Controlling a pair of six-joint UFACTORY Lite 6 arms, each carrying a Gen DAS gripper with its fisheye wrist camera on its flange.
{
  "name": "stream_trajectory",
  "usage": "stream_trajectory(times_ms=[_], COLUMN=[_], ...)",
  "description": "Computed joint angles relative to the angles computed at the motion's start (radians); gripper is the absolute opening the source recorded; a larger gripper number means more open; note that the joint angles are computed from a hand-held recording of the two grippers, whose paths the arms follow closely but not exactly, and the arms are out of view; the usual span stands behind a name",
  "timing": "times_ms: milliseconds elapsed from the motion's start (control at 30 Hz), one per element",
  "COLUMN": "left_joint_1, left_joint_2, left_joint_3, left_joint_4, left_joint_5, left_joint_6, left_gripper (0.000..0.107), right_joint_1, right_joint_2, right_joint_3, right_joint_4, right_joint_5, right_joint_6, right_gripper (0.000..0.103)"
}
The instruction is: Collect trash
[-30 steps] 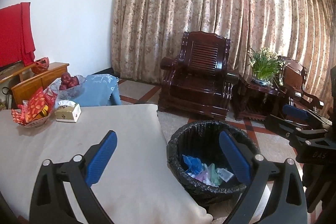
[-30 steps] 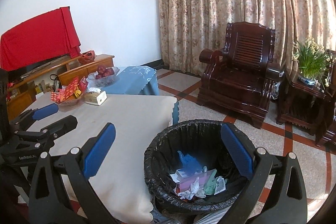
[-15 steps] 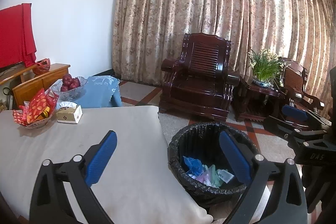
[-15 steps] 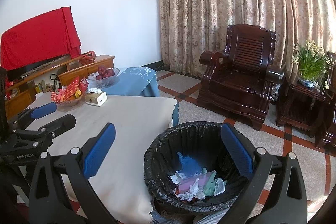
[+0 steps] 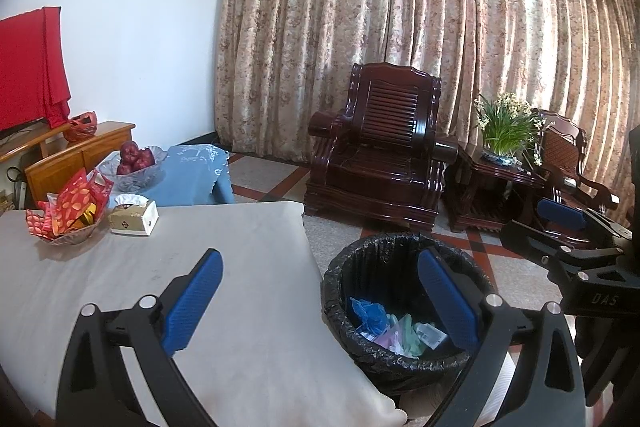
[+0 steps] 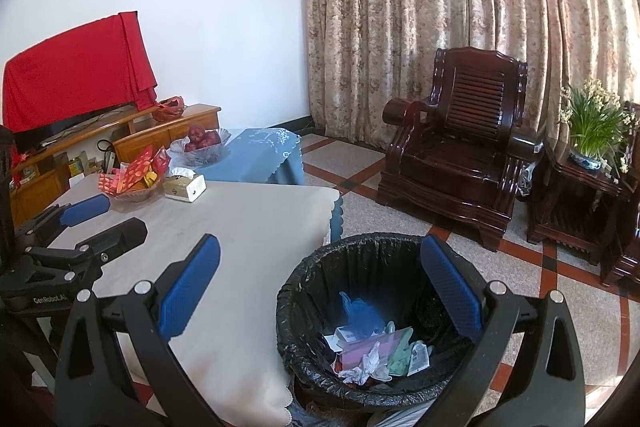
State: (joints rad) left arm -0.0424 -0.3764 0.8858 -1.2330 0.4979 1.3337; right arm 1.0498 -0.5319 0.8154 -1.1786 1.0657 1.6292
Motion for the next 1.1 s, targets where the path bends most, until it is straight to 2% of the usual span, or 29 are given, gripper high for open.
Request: stream_trajectory(times_ms=[1100], left_joint_1=[0.006], left_joint_2=[0.001], left_joint_3=[0.007], left_joint_4=[0.013], left_joint_5=[0.006], left_joint_6=[-0.010], left_gripper=[0.096], right_joint_1=[0.002], right_joint_2=[0.006], right_joint_3=[0.001], right_joint_4=[0.000], right_joint_5=[-0.001], right_joint_6=[0.005], right_gripper=[0.098])
